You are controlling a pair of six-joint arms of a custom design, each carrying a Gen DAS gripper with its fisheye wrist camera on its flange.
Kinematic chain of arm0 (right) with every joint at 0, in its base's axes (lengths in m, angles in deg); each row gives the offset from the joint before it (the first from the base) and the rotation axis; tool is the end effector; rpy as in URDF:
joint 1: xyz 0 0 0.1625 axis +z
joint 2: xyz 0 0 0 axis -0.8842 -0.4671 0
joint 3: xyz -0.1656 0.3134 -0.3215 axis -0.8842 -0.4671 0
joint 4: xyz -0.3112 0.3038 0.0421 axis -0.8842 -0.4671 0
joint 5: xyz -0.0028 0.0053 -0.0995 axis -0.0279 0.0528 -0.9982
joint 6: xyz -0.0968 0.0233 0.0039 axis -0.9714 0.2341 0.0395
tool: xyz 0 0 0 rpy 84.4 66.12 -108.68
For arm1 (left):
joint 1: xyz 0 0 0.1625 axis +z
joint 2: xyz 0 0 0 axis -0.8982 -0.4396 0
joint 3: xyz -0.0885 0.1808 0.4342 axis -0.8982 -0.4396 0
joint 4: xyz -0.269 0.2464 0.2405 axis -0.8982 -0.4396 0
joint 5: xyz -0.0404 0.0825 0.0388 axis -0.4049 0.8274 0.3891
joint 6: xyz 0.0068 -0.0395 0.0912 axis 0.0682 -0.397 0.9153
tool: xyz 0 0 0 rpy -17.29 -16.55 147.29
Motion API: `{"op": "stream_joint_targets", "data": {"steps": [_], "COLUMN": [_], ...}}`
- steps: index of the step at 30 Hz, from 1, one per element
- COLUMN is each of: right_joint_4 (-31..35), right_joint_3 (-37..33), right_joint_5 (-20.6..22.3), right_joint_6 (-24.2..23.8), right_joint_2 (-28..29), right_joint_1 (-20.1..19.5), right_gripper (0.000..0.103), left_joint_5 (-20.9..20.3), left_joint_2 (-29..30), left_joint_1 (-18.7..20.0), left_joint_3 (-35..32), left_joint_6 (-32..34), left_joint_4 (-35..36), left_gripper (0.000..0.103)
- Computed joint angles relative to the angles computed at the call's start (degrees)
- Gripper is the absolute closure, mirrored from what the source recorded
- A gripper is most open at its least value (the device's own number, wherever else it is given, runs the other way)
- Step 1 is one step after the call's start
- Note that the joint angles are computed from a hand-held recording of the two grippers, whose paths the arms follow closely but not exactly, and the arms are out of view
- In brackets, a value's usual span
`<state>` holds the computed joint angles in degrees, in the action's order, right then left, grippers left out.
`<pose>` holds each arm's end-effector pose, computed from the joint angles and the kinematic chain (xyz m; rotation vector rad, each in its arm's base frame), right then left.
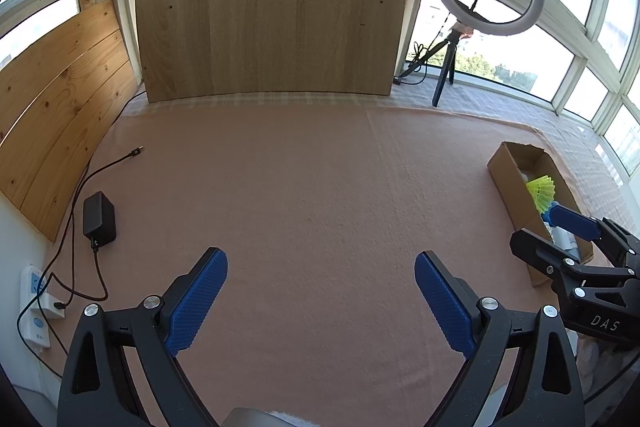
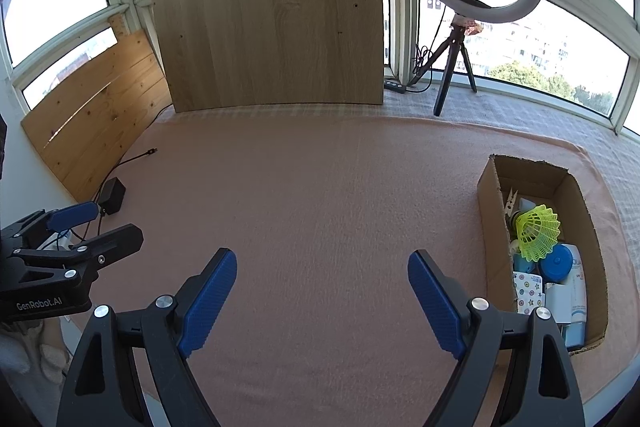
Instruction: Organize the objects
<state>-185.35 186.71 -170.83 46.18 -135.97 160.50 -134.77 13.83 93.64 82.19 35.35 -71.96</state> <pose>0.1255 -0.3728 0.3688 0.1525 -2.2645 0.9319 -0.4249 -0.4679 0.0934 0.7942 2.4412 -0.5900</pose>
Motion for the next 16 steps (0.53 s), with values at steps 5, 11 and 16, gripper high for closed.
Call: {"op": "stream_joint_targets", "data": {"steps": [5,11,16], "right_joint_4": [0.1,0.4,0.7], "right_joint_3": [0.0,0.1,0.2], "right_joint_5": [0.0,0.2,0.5], "right_joint_6": [0.1,0.2,0.4], "right_joint_2": [0.0,-0.1,-0.4], "right_joint_1": [0.0,-0.5,-0.8], "right_gripper": [0.018,0.018,0.018], "left_joint_5": [0.1,-0.1,0.1], "left_joint_2": [0.0,0.1,0.5], "left_joint_1": [0.0,0.0,-0.1], "left_joint_3": [-0.1,0.1,0.2], "left_joint_6": [0.0,0.9,1.7], "left_joint_4": [0.0,-0.9,-1.5], "left_gripper": [0.006,0.006,0.005]}}
